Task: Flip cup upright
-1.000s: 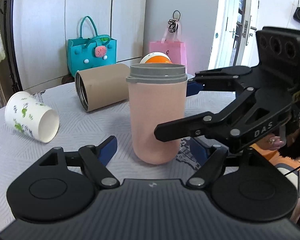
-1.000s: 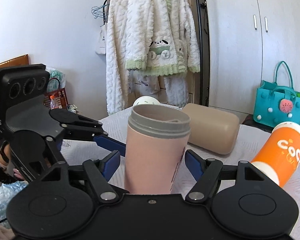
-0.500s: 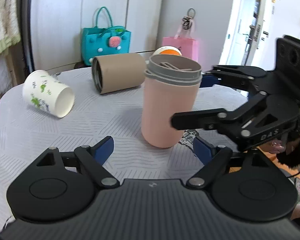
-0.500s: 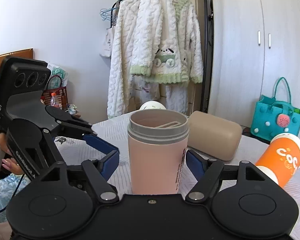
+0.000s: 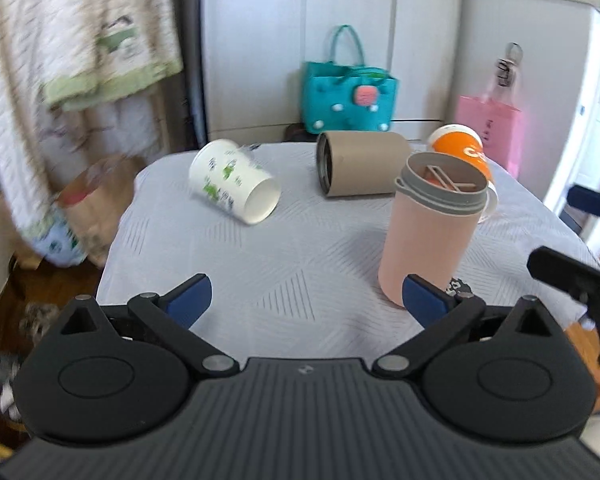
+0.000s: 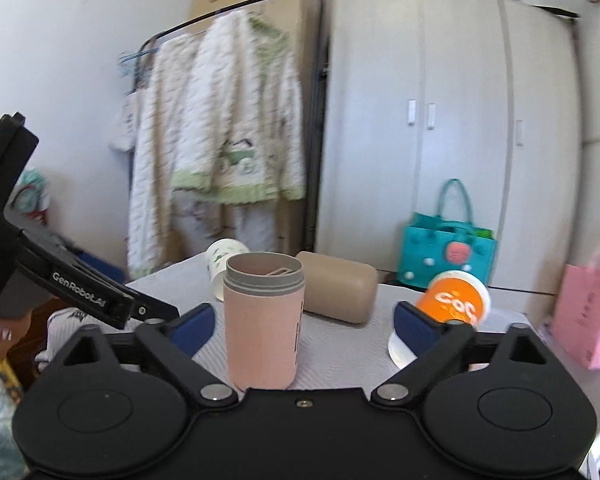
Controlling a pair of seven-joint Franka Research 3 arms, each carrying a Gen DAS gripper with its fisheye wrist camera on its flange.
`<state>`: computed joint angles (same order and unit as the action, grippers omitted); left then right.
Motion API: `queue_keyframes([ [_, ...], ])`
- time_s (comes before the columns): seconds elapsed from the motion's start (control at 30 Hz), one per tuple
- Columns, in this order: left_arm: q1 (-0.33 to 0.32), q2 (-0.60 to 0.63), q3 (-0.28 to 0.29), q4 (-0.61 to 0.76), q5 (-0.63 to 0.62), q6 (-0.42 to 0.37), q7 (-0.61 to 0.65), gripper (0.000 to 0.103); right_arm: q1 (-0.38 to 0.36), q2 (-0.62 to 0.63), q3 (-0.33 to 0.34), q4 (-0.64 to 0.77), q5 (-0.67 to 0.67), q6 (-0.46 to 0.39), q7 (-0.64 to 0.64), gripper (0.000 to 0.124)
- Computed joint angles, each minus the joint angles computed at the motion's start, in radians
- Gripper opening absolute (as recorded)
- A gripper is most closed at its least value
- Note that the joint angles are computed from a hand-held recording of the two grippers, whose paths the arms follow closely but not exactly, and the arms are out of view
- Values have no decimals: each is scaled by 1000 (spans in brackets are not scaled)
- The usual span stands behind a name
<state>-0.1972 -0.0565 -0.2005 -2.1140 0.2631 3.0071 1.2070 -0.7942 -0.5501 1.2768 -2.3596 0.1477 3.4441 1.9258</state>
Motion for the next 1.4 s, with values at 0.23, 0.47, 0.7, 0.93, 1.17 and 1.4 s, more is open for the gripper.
queue_keyframes([
  [0.23, 86, -98, -73, -67, 363, -24, -415, 103, 14, -238, -12, -25, 71, -117, 165, 103],
  [0.47, 115, -201, -102, -139, 479, -40, -554, 103, 86, -375, -75, -74, 45, -233, 291, 103],
  [0.7, 145, -271, -138, -194, 521, -41, -604, 103, 138, -442, -116, -89, -28, -360, 376, 103],
  [0.93, 162, -298, -160, -220, 534, -40, -631, 103, 152, -470, -129, -79, -113, -437, 451, 103],
  [1.17, 149, -298, -143, -234, 511, -18, -616, 103, 164, -443, -141, -63, -186, -479, 528, 103],
  [1.4, 172, -298, -166, -238, 521, -7, -623, 103, 175, -414, -148, -46, -259, -533, 602, 103],
])
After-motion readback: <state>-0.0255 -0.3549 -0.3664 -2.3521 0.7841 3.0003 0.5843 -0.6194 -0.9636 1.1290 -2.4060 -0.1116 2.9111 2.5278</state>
